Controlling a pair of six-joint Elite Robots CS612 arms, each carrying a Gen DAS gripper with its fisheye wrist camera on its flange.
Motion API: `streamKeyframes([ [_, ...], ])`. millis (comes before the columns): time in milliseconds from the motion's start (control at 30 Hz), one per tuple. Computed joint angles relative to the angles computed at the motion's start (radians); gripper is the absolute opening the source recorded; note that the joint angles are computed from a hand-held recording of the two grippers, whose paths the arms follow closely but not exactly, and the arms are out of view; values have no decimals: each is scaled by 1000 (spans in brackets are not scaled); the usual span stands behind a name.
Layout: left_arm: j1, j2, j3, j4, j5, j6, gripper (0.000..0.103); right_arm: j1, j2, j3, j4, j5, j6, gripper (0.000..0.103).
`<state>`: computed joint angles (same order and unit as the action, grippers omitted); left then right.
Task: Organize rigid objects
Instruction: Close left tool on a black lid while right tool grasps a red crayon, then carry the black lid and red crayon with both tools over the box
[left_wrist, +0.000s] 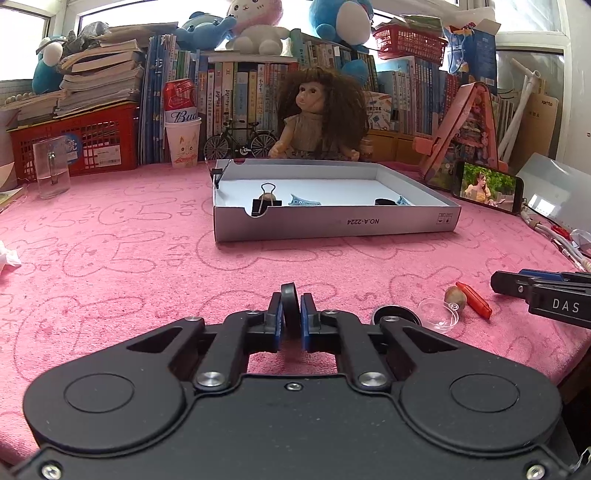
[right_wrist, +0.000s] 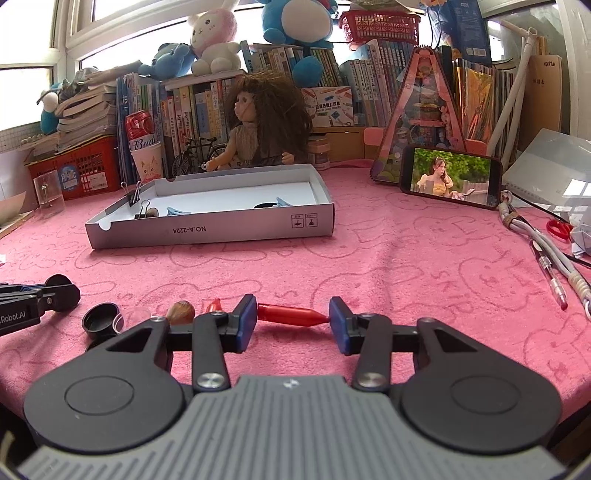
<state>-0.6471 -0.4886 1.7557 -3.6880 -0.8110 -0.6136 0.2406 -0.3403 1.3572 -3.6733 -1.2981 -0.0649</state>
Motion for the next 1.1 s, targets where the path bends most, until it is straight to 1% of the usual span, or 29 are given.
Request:
streamKeyframes([
  [133,-1,0,-2,0,4,2,6,0,1,-3,-5,-4,5,48],
  [733,-4,1,-4,-6,11,6,6,1,5,-13,-13,-6,5,48],
  [933,0,-5,-4,-3,9,4,6,2,8,-21,-16,-4,6,48],
  [1100,9,-10,-14,-14,4,22,6,3,12,-38,-19,-1,6,48],
])
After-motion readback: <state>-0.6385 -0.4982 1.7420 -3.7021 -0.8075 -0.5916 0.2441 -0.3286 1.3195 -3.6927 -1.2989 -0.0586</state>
